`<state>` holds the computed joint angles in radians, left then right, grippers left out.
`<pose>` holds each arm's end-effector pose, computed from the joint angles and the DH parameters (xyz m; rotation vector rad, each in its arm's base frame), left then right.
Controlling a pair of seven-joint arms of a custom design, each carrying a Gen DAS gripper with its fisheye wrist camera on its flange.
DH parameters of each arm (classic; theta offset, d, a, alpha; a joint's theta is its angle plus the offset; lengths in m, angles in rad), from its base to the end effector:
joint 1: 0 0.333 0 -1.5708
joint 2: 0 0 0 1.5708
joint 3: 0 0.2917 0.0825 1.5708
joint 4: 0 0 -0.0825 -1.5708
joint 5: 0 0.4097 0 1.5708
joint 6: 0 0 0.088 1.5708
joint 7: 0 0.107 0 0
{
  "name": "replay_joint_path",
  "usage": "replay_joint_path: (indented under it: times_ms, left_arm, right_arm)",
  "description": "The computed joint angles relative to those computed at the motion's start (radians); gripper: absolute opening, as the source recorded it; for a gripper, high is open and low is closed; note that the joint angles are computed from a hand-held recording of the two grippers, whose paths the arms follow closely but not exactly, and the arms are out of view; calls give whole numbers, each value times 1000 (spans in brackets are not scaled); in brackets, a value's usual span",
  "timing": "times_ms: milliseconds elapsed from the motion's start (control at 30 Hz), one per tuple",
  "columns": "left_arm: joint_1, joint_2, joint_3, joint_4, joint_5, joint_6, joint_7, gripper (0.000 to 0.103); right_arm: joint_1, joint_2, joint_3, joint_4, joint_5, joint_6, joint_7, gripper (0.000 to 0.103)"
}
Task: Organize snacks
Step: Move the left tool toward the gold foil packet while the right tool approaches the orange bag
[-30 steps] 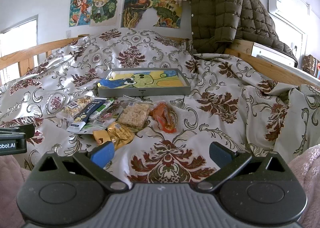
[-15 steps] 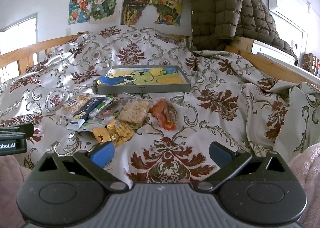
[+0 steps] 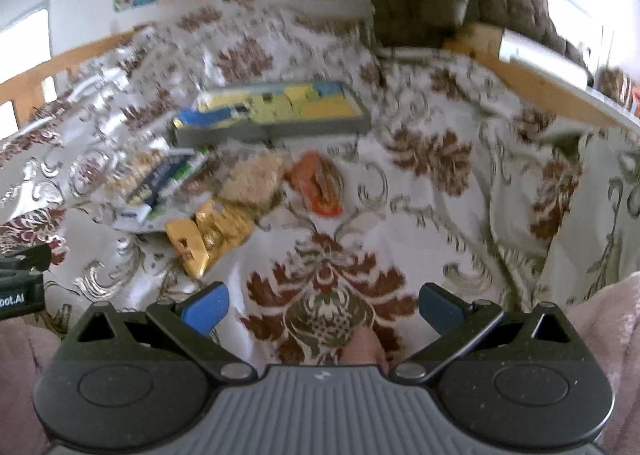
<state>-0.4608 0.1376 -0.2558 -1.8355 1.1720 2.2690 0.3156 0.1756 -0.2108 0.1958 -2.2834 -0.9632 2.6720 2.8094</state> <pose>0.5109 -0.4059 0.4657 -1.4597 1.6484 -0.5449 0.4988 0.2237 0.4575 -1.6425 1.8256 -0.9059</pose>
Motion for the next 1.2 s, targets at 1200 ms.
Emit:
replay_joint_path:
  times_ms: [1200]
  left_arm:
    - [-118, 491, 180, 653, -176, -103, 562, 102]
  right_arm:
    - [75, 372, -185, 371, 593, 17, -708, 103]
